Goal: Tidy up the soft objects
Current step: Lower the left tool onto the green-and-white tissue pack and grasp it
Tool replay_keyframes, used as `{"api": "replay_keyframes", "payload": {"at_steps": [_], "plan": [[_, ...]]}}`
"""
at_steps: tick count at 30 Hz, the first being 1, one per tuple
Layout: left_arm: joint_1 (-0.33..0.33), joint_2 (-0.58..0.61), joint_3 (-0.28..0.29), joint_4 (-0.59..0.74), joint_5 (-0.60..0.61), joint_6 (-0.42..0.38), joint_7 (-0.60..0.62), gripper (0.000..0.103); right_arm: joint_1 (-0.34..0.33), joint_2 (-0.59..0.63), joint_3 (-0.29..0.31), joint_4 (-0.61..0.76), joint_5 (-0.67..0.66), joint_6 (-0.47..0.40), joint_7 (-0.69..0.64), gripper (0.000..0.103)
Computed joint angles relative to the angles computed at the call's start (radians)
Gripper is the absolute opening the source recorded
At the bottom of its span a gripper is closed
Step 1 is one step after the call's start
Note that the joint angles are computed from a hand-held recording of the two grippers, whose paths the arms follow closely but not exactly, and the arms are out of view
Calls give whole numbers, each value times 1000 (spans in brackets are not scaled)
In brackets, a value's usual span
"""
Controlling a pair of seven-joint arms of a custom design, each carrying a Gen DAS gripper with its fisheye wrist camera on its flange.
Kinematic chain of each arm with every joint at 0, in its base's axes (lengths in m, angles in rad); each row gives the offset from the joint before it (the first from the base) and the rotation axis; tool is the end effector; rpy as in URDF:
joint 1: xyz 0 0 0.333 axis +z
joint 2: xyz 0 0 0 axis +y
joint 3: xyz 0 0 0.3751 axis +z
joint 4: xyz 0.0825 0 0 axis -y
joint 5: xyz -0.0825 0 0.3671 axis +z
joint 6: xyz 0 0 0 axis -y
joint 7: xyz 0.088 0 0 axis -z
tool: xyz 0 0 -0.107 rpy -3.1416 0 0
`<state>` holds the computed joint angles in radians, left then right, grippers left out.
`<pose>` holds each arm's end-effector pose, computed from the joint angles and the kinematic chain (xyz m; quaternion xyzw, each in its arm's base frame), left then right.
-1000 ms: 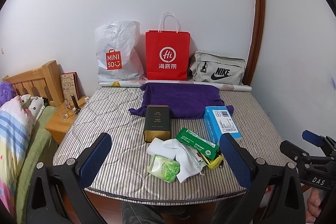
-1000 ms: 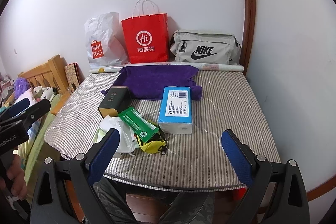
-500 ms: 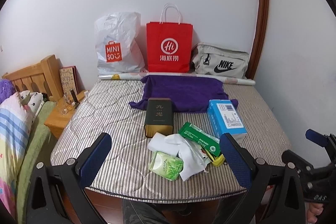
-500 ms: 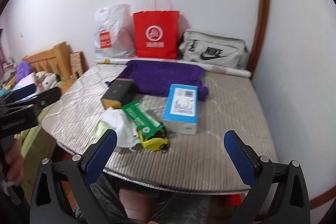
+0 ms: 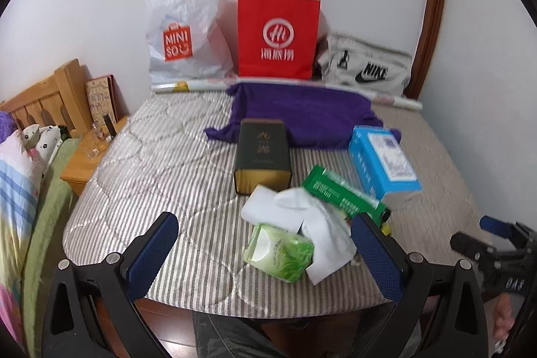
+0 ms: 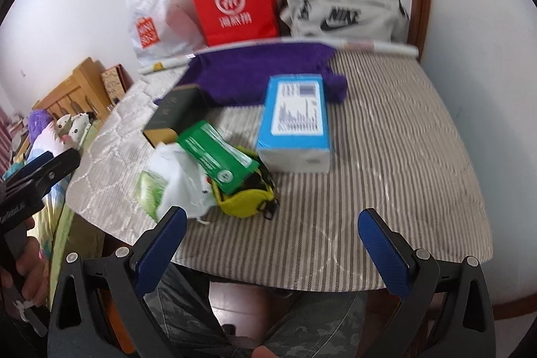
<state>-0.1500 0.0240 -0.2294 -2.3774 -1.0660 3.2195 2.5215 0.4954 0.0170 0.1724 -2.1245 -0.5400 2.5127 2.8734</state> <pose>0.4972 -0.1070 0.4481 -0.5727 0.7261 -0.3107 0.2195 0.4394 0.3512 0.5091 -0.5905 0.7632 -0.1534 0.2129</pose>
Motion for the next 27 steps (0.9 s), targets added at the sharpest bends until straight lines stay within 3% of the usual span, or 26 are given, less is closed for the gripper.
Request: {"api": "replay_keyframes", "payload": {"at_steps": [2,5,8,11,13,17,27], "plan": [[15,30,-8,18,-31,-13,56,103,-7,18,-6,1,41,-14,-21,101],[39,69,-15,31,16,-38,48,103,-11,37,-15,-5,36,-32,-5,101],[50,107,16,41,148,-106,-61,103,-15,60,-24,-11,26,-38,0,101],[111,148,-21,72,128,-178,-29,103,-17,92,-32,-10,17,-35,-17,101],[135,174,-46,85,91,-179,21,103,-15,114,-35,-2,18,-44,-33,101],[180,219,-102,110,18,-175,153,103,-24,146,-43,-19,47,17,-77,99],[178,281,-97,156,24,-252,260,103,-33,182,-67,-76,98,152,-110,99]]}}
